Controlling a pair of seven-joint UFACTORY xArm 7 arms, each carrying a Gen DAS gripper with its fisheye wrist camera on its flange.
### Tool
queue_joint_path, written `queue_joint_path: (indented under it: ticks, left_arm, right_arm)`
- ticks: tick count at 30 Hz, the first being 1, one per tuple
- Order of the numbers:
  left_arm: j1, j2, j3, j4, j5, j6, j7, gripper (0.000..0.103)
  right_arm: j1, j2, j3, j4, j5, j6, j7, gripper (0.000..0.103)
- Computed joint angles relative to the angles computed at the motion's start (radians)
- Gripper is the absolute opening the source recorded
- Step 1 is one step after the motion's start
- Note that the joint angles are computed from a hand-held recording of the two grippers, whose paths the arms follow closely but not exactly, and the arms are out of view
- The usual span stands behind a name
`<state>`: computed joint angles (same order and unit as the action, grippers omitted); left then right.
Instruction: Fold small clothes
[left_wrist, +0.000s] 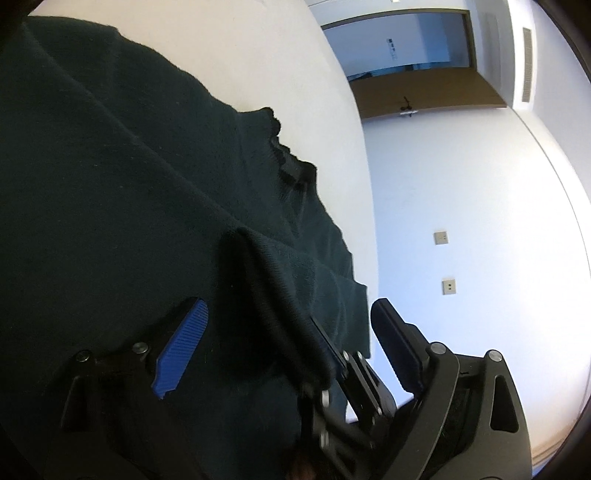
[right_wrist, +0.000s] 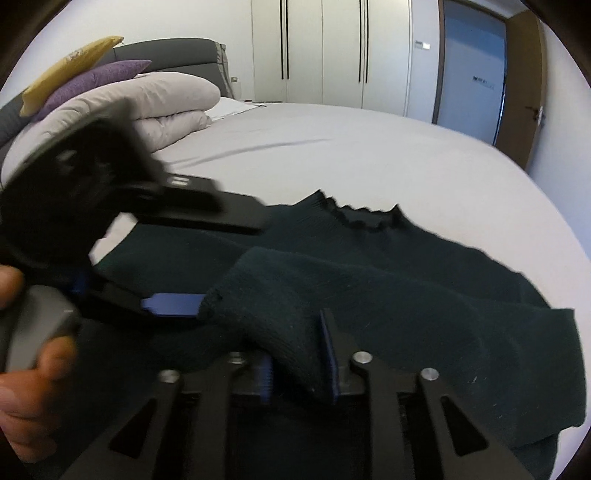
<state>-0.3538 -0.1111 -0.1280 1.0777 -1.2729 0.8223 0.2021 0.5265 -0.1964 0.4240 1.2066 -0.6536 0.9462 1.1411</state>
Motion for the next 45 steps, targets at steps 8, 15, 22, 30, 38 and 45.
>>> queue_joint_path:
  ticks: [8, 15, 22, 30, 38, 45]
  left_arm:
    - [-0.013, 0.062, -0.037, 0.06, 0.156, -0.005, -0.055, 0.026]
    - [-0.025, 0.014, -0.037, 0.051, 0.256, -0.111, -0.061, 0.009]
    - [-0.045, -0.036, -0.016, 0.045, 0.311, -0.167, -0.042, 0.008]
    - [-0.02, -0.086, 0.04, -0.016, 0.315, -0.157, -0.036, 0.008]
    - [0.002, -0.142, 0.066, -0.113, 0.301, -0.136, -0.006, 0.008]
    - [-0.004, -0.205, 0.087, -0.18, 0.309, -0.113, 0.002, 0.008]
  right_arm:
    - [-0.032, -0.354, -0.012, -0.29, 0.226, -0.16, 0.282, 0.057]
    - [-0.103, -0.957, 0.05, -0.741, 0.481, -0.336, 0.755, 0.06]
    - [-0.159, -1.087, 0.101, -0.818, 0.572, -0.38, 0.795, 0.064]
    - [-0.295, -1.198, 0.111, -0.92, 0.635, -0.511, 0.897, 0.072]
    - [-0.366, -1.204, 0.114, -0.913, 0.632, -0.52, 0.953, 0.074]
    - [-0.383, -1.206, 0.104, -0.908, 0.613, -0.476, 0.942, 0.072]
